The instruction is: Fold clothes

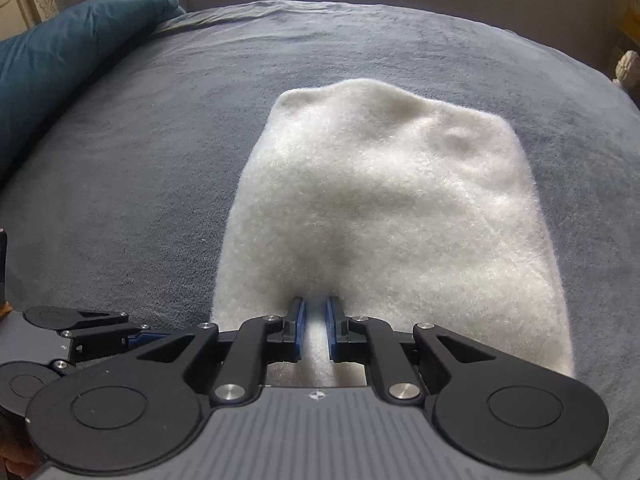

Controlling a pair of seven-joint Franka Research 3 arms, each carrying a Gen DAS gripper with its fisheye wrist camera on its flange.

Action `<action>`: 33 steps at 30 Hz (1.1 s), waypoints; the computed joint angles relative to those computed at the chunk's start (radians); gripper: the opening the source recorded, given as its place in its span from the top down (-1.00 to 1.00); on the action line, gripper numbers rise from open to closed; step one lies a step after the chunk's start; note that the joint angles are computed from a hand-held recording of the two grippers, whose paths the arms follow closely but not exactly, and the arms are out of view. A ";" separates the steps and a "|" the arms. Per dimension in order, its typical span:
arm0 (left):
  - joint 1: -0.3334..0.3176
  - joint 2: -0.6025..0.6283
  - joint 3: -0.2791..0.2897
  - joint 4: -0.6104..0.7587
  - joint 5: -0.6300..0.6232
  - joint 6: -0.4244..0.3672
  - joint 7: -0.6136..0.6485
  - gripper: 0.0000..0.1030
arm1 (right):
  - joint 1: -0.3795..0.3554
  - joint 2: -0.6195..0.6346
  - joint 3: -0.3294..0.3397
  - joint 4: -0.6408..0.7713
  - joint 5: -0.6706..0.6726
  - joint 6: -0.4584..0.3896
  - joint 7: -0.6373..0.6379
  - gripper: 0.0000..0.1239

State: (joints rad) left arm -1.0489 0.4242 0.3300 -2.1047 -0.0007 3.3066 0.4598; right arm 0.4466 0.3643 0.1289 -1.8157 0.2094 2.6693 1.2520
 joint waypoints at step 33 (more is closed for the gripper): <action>-0.005 0.021 0.029 0.047 0.167 -0.049 -0.147 -0.37 | -0.002 -0.037 -0.018 -0.099 -0.033 -0.002 0.141 0.81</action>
State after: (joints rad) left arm -1.0540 0.4454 0.3586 -2.0581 0.1663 3.2581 0.3128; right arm 0.4445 0.3270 0.1105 -1.9146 0.1762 2.6669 1.3929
